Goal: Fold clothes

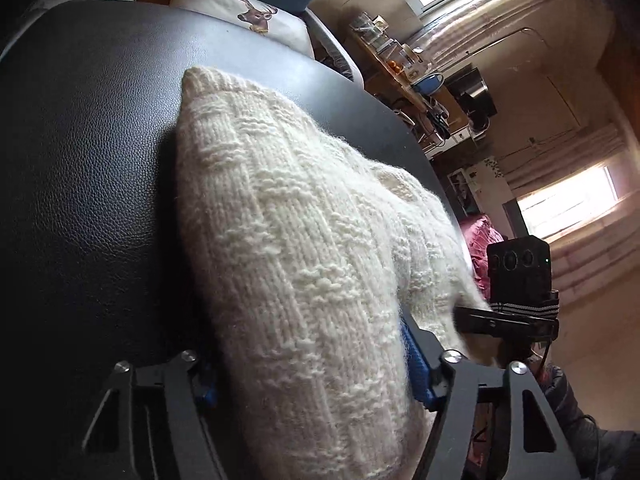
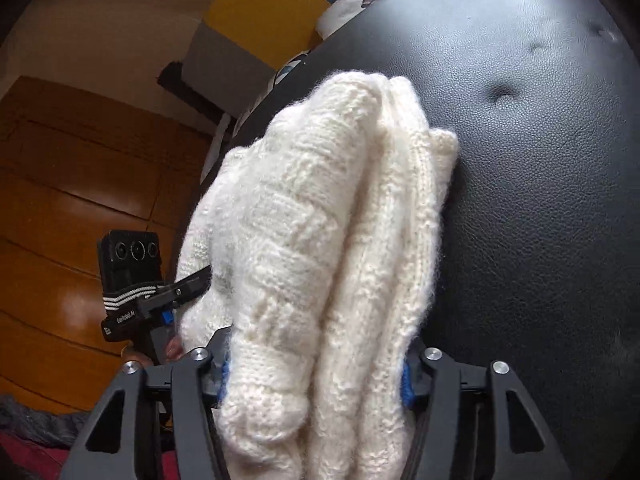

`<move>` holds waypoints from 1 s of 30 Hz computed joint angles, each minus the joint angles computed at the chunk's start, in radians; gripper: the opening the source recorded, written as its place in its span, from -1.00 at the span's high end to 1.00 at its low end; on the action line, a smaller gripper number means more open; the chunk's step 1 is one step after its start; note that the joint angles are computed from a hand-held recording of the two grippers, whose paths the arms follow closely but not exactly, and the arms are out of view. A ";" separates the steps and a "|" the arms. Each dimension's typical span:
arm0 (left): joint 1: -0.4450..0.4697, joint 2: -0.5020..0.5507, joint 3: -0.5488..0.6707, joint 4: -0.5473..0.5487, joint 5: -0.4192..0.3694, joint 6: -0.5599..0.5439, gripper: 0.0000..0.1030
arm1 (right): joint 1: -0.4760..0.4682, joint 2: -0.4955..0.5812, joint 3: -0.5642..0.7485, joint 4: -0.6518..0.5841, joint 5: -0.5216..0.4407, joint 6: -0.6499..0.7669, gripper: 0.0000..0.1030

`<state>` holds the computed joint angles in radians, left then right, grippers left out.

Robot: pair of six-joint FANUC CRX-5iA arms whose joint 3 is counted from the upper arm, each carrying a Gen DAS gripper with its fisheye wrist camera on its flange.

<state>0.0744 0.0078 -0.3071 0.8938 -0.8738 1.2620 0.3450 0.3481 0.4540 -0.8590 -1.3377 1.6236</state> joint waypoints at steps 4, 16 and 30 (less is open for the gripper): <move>-0.021 -0.028 -0.017 -0.019 0.043 0.008 -0.09 | 0.007 -0.080 -0.109 -0.005 0.106 0.018 -0.05; -0.129 0.117 0.166 0.048 0.018 -0.187 -0.03 | -0.114 -0.218 -0.261 -0.032 0.270 -0.004 -0.03; -0.292 0.664 1.036 -0.105 -0.237 -0.049 -0.03 | -0.279 -0.186 -0.191 0.086 0.364 -0.057 -0.03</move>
